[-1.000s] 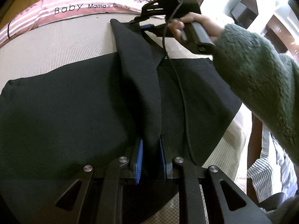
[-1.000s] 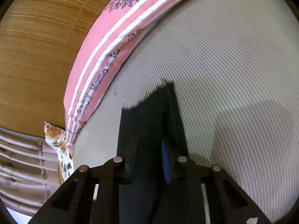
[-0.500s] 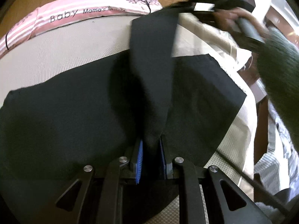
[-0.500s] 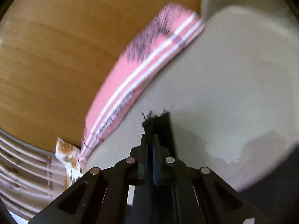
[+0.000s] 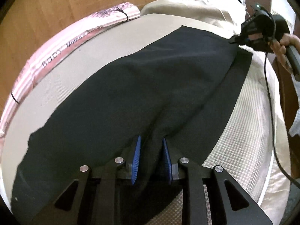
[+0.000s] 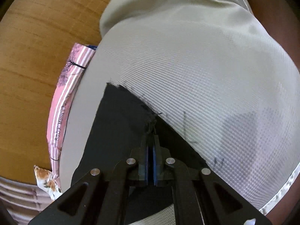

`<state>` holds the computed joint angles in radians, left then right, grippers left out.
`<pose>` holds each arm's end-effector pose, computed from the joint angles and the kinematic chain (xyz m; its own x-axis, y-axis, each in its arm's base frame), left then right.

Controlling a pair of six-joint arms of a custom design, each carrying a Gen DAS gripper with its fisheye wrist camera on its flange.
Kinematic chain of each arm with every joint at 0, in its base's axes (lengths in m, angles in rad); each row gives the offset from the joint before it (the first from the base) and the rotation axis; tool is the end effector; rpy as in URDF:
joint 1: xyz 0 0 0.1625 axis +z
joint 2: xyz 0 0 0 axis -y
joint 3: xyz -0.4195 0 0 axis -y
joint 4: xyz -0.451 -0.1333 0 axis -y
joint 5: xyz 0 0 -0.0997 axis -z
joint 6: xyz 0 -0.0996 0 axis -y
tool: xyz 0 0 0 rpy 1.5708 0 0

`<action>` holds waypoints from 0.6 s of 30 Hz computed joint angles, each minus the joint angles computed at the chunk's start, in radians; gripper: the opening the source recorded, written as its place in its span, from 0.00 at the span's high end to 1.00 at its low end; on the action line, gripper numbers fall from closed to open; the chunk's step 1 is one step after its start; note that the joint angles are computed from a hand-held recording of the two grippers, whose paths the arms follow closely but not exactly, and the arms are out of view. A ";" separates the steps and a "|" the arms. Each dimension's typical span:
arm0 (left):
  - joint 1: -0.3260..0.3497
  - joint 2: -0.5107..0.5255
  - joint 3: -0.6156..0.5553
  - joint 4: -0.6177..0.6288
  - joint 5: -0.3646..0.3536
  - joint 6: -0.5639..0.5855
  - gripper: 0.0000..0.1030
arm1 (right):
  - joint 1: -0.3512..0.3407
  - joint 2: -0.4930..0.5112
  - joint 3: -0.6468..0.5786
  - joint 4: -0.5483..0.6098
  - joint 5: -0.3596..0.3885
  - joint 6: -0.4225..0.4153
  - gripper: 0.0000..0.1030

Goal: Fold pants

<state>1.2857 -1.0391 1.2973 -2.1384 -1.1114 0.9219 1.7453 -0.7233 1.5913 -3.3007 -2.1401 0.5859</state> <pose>-0.0465 -0.7897 0.3543 -0.3293 0.8023 -0.4978 0.8775 0.4548 0.1525 0.2059 -0.7096 0.1171 -0.8128 0.5684 -0.1273 0.4038 0.3922 -0.8265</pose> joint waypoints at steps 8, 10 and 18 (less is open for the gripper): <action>-0.008 -0.016 -0.026 0.103 -0.044 0.003 0.78 | 0.047 0.000 0.014 -0.081 -0.070 -0.133 0.96; -0.002 -0.015 -0.067 0.184 -0.094 0.003 0.79 | 0.043 0.003 0.018 -0.082 -0.082 -0.130 0.96; 0.009 -0.013 -0.062 0.247 -0.096 0.010 0.85 | 0.022 0.006 0.066 -0.081 -0.112 -0.080 0.96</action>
<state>1.2943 -1.0517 1.2356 -1.8918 -1.2074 0.9323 1.7674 -0.7170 1.6578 -3.3817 -2.2519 0.5060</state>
